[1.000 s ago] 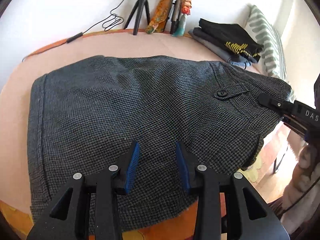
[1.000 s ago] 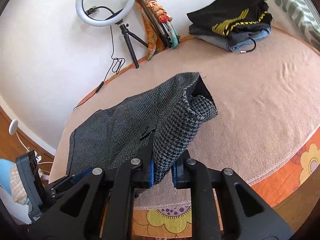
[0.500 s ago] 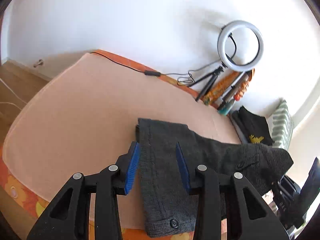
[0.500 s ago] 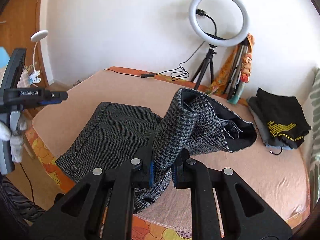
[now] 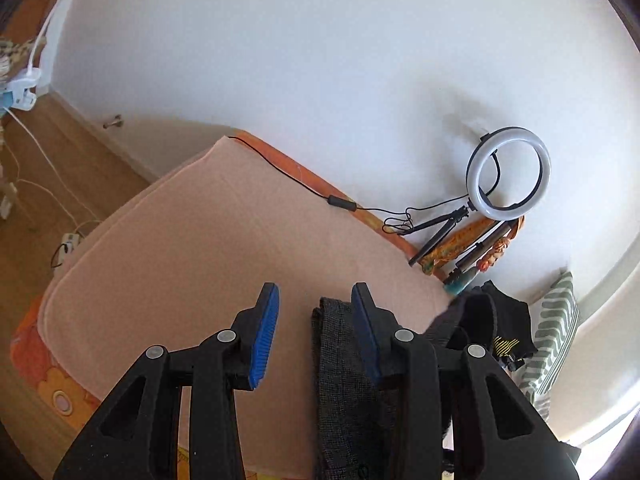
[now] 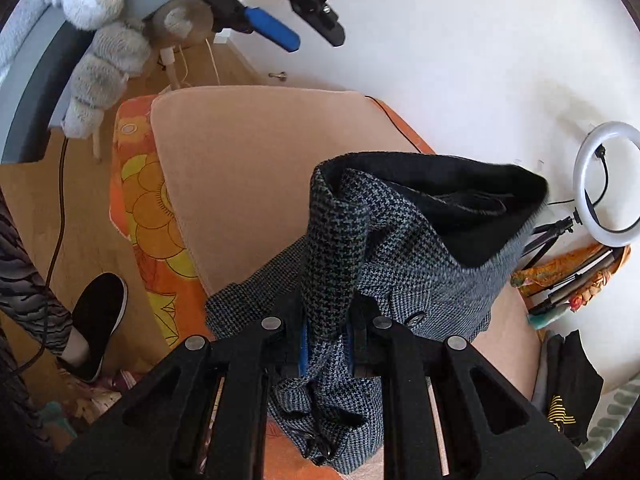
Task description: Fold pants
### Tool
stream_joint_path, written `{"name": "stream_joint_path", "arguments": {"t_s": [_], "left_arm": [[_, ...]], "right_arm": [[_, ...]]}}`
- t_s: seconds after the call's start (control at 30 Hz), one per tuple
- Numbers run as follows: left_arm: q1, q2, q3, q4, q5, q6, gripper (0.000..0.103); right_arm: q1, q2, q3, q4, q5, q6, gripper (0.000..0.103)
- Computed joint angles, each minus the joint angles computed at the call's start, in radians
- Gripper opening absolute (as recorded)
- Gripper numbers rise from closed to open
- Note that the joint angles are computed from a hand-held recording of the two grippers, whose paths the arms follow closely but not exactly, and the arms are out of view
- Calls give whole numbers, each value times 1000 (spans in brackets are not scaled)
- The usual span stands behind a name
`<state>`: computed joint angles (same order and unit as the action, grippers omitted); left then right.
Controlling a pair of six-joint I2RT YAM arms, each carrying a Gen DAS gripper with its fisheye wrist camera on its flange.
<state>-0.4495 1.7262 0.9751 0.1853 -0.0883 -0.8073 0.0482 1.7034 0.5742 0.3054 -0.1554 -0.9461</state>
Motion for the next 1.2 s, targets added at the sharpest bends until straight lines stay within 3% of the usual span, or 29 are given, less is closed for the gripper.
{"name": "stream_joint_path", "arguments": {"t_s": [0.2, 0.27, 0.4, 0.47, 0.57, 0.7, 0.8, 0.87, 1.0, 1.2], "left_arm": [[-2, 18, 16, -16, 7, 35, 36], [-4, 45, 42, -31, 20, 45, 36], [-22, 86, 80, -63, 58, 73, 36], [-46, 92, 94, -82, 52, 108, 36], [-79, 97, 100, -100, 57, 145, 36], [-117, 121, 91, -118, 95, 126, 36], [-160, 146, 86, -141, 85, 120, 36], [-188, 160, 87, -159, 45, 135, 36], [-208, 196, 101, -177, 21, 148, 36], [-187, 216, 119, -187, 56, 137, 36]], "right_arm": [[19, 92, -4, 42, -8, -7, 14], [12, 84, -14, 35, -34, 1, 20], [-88, 11, 24, -163, -201, -17, 41], [-183, -7, 70, -291, -318, -43, 45], [-338, 38, 208, -474, -463, -52, 49], [-466, 192, 437, -496, -519, 137, 67], [-510, 382, 689, -544, -524, 343, 68], [-518, 513, 868, -620, -537, 417, 69], [-502, 739, 1191, -814, -567, 479, 69], [-435, 886, 1388, -932, -577, 483, 65]]}}
